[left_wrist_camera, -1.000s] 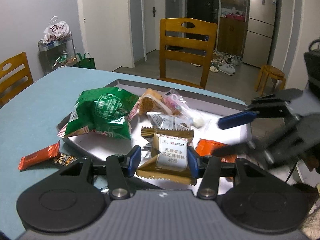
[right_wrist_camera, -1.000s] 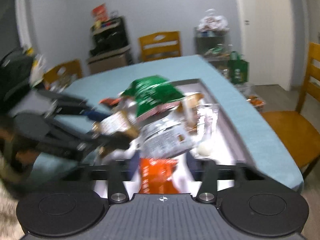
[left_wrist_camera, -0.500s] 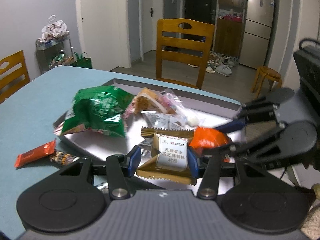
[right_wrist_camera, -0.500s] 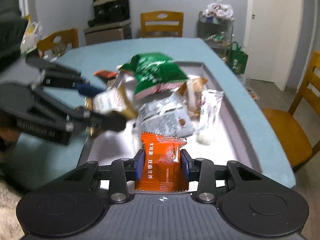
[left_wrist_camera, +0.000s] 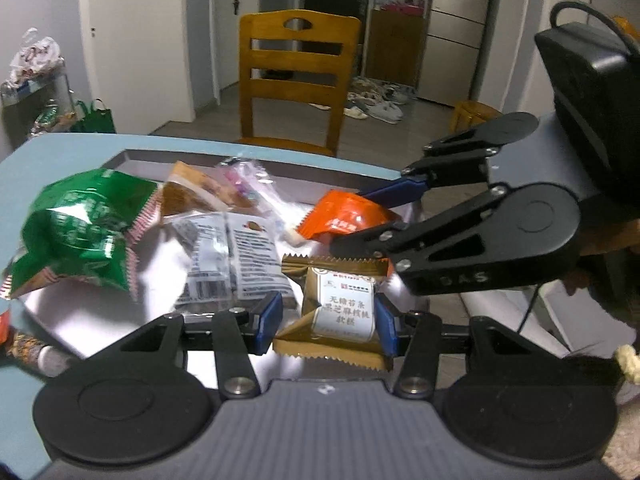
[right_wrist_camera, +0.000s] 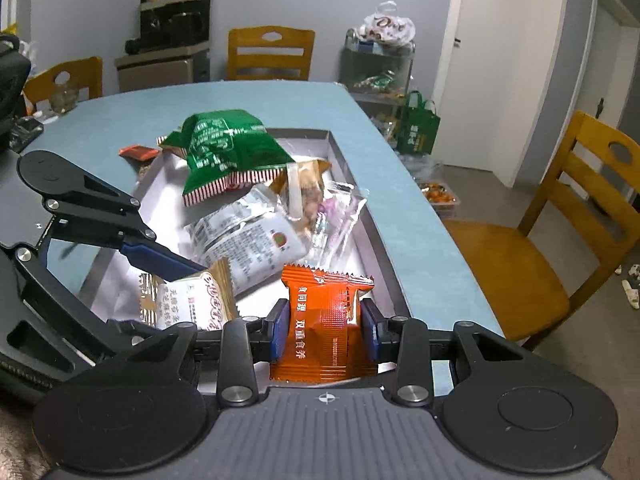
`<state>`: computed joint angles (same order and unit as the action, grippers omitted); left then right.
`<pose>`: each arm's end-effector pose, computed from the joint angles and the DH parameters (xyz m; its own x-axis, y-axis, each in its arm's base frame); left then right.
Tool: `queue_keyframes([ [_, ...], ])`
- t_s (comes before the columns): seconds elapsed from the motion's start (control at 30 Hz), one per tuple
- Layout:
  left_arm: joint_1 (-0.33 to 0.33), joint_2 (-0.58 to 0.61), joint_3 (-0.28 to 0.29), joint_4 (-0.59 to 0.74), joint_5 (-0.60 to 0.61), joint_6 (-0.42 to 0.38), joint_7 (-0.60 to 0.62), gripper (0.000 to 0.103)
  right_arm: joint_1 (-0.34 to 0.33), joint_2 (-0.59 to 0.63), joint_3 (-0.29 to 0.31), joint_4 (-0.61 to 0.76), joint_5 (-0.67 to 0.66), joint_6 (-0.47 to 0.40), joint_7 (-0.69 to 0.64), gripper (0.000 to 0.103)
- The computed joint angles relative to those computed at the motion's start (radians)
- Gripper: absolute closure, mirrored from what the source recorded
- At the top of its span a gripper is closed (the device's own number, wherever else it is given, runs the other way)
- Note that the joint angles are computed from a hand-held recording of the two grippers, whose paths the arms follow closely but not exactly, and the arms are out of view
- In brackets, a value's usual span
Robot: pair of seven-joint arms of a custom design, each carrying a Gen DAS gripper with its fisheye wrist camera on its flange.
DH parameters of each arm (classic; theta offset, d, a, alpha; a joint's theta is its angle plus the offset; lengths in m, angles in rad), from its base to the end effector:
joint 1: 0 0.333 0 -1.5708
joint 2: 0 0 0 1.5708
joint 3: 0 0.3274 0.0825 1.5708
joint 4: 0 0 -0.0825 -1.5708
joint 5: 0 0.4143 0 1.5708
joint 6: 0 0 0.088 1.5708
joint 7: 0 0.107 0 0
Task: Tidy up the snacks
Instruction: 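Open the left tool to drop the gold pastry while the right drops the orange snack into the box, then move both open tools back from the box to the table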
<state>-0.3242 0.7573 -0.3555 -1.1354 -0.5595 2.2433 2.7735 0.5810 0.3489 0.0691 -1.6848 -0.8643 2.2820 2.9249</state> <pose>0.6879 -0.4507 0.4229 -0.9947 -0.0761 0.0685 -0.1021 0.6863 -0.7201 0.5809 0.4126 0.4267 -0.2406 -0.9663 0.0911 -0.7402 0.1220 -0.6612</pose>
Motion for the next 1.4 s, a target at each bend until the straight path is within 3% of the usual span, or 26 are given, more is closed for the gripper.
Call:
queue_keyframes([
  [0.33, -0.006, -0.001, -0.007, -0.015, -0.001, 0.015, 0.057, 0.055, -0.006, 0.004, 0.001, 0.002, 0.011, 0.017, -0.005, 0.064],
  [0.47, -0.004, -0.014, -0.005, -0.036, -0.005, 0.034, 0.06, 0.05, 0.001, 0.002, -0.003, 0.003, 0.0, 0.013, 0.009, 0.062],
  [0.57, 0.0, -0.031, -0.005, -0.066, -0.012, 0.068, 0.069, 0.041, 0.003, -0.003, -0.005, 0.002, -0.011, 0.012, 0.022, 0.056],
  [0.63, 0.007, -0.032, -0.009, -0.066, -0.022, 0.074, 0.069, 0.03, 0.005, -0.004, -0.006, 0.003, -0.021, 0.014, 0.033, 0.048],
  [0.7, 0.018, -0.038, -0.016, -0.075, -0.041, 0.087, 0.072, 0.01, 0.008, -0.006, -0.008, 0.002, -0.037, 0.025, 0.05, 0.037],
  [0.83, 0.038, -0.07, -0.031, -0.13, -0.086, 0.158, 0.111, 0.005, 0.023, -0.005, -0.015, 0.015, -0.09, 0.023, 0.093, 0.008],
  [0.9, 0.043, -0.08, -0.03, -0.142, -0.098, 0.175, 0.112, 0.005, 0.037, -0.002, -0.023, 0.026, -0.133, 0.006, 0.131, 0.0],
  [1.4, 0.137, -0.147, -0.03, -0.223, -0.214, 0.292, 0.123, 0.004, 0.094, 0.106, -0.065, 0.215, -0.264, -0.049, 0.243, 0.0],
])
